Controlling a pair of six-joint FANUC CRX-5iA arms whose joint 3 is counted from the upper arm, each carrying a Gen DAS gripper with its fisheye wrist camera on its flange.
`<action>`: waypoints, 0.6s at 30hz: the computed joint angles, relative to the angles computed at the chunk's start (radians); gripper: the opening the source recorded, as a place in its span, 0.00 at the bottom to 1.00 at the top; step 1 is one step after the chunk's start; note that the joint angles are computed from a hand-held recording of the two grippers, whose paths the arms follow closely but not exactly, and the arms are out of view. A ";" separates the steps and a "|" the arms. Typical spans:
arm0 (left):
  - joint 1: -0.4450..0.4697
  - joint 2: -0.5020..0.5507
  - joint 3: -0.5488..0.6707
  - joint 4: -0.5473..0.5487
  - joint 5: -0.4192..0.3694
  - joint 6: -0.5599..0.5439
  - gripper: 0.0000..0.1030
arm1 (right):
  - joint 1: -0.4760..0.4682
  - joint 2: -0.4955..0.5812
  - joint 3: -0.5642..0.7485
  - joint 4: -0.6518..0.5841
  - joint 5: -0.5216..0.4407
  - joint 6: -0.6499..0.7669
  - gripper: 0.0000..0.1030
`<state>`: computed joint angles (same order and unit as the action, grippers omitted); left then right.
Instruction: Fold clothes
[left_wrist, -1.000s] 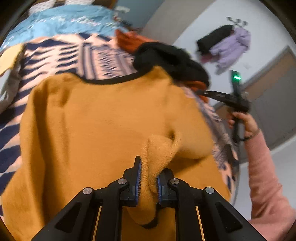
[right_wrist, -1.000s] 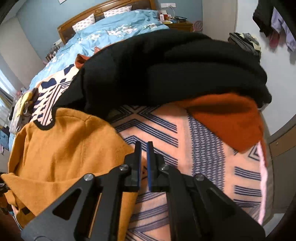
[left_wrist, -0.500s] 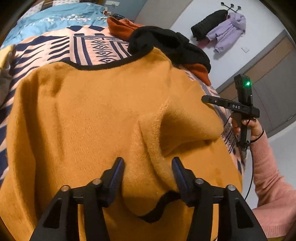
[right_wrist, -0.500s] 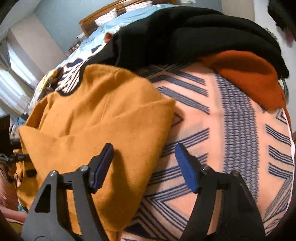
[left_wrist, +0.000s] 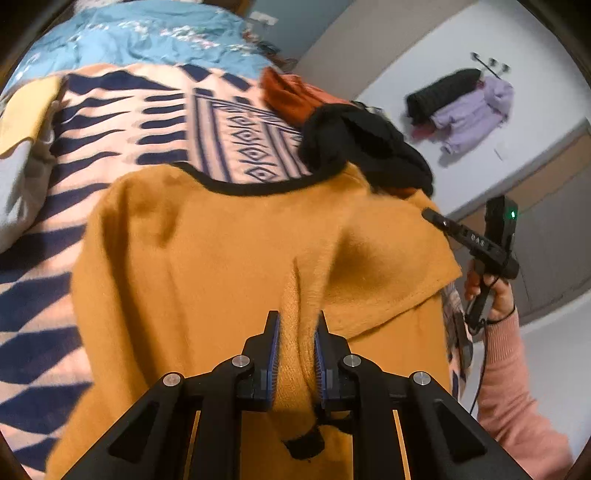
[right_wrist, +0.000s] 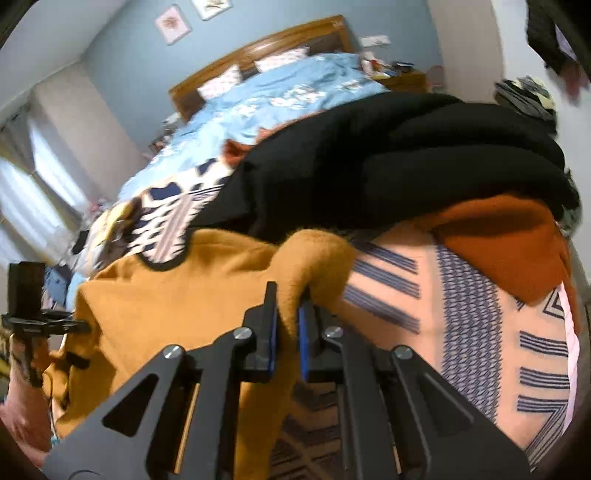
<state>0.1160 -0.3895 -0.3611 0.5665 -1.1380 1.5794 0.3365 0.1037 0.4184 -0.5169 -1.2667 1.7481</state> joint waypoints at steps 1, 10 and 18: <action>0.005 0.012 0.010 -0.019 -0.008 0.015 0.16 | 0.005 0.015 0.001 0.018 -0.001 -0.028 0.10; 0.088 -0.043 -0.062 0.039 -0.009 -0.018 0.60 | 0.098 -0.048 -0.143 0.204 0.139 -0.105 0.40; -0.009 -0.107 -0.026 -0.091 -0.017 -0.111 0.81 | 0.113 -0.201 -0.194 0.005 0.102 0.156 0.61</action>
